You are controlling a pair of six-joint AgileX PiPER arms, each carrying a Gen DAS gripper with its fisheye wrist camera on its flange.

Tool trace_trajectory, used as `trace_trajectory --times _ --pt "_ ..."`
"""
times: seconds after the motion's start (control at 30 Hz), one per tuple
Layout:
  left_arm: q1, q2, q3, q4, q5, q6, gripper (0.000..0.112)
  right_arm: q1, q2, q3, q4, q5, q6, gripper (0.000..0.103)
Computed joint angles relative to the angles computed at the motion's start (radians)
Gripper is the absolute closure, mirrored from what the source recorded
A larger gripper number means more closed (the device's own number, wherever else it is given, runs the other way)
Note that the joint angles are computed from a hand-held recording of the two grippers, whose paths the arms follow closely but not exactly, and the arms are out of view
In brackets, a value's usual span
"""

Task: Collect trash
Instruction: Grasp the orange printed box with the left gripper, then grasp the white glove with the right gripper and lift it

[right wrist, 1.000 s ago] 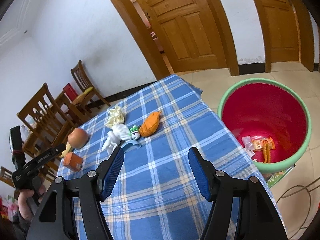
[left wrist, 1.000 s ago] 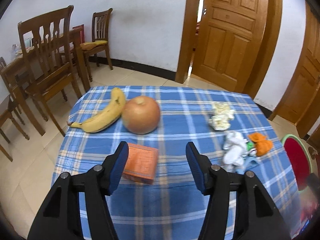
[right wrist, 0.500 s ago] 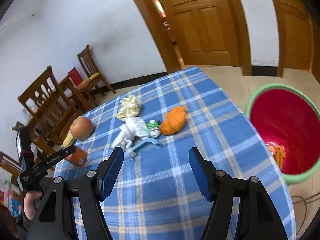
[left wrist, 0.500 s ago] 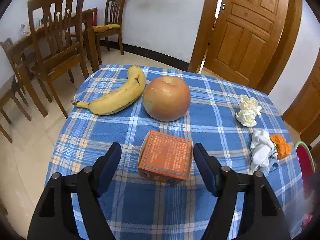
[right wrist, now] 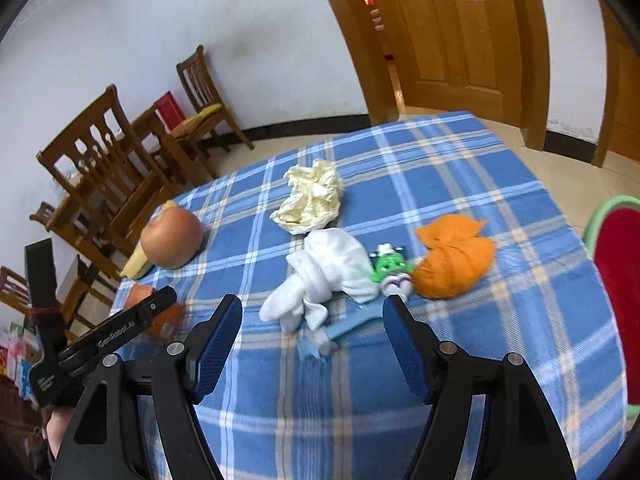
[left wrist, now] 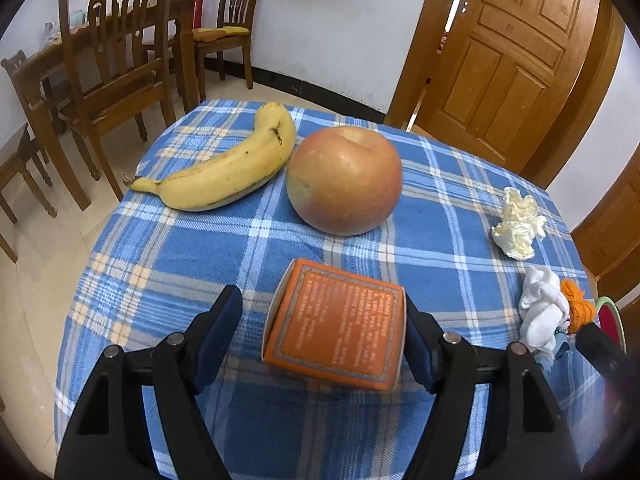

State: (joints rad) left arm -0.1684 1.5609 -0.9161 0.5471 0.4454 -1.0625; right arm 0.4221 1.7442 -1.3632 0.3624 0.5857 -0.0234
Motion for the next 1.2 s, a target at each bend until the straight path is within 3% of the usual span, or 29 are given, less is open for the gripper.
trace_trajectory --times 0.2,0.3,0.33,0.4,0.6,0.77,1.2 --pt "0.01 0.004 0.021 0.027 -0.039 -0.007 0.04 0.032 0.107 -0.115 -0.106 0.023 0.094 0.029" --pt "0.003 0.003 0.026 0.059 -0.048 -0.027 0.057 0.025 0.143 -0.151 -0.101 0.039 0.127 0.031" --pt "0.0 0.004 0.025 0.06 -0.048 -0.027 0.058 0.021 0.149 -0.156 -0.094 0.041 0.138 0.034" --pt "-0.008 0.006 0.023 0.078 -0.042 -0.042 0.059 0.019 0.151 -0.161 -0.106 0.045 0.158 0.054" --pt "-0.009 -0.02 0.042 0.077 -0.053 -0.049 0.059 0.01 0.122 -0.124 -0.059 0.034 0.1 0.074" --pt "-0.04 -0.078 0.065 0.088 -0.045 -0.064 0.059 0.006 0.054 -0.049 0.018 0.003 0.016 0.079" --pt "-0.184 -0.231 0.1 0.148 0.02 -0.144 0.059 -0.043 -0.246 0.217 0.257 -0.064 -0.181 0.08"
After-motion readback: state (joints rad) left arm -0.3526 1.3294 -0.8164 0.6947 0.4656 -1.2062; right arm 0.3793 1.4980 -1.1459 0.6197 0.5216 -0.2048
